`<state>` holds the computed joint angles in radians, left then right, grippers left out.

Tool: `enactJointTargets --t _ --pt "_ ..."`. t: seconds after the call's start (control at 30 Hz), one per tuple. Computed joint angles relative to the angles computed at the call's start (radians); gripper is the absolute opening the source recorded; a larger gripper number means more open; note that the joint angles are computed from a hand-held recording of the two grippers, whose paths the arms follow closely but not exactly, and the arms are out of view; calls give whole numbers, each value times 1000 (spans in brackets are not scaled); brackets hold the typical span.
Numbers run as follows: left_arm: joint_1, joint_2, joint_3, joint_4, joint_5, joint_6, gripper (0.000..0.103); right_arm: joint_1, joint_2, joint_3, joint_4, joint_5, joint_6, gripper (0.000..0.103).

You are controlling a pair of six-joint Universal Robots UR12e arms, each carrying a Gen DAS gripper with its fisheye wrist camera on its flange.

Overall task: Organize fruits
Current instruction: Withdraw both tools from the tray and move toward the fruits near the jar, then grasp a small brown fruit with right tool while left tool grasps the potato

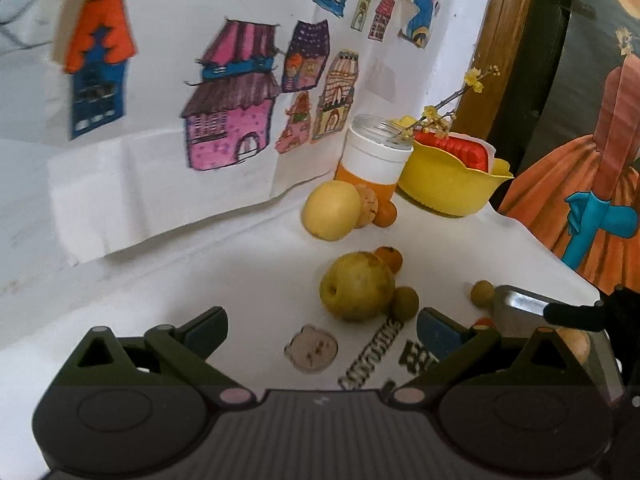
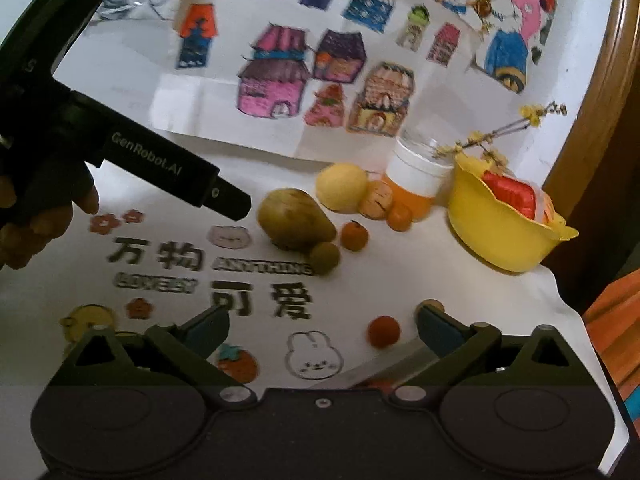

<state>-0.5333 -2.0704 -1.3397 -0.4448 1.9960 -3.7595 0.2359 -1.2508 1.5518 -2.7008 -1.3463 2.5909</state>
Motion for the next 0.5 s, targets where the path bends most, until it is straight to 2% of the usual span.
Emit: enactJointTargets --t 0.1,0.3,0.5 --pt "11 -14 15 6 -15 34 102 -2 26 -33 24 13 7 93" --pt "27 -33 37 5 -47 70 102 5 79 -99 49 55 -45 82" --pt "41 -48 54 13 -100 106 98 15 129 -167 109 54 -52 64"
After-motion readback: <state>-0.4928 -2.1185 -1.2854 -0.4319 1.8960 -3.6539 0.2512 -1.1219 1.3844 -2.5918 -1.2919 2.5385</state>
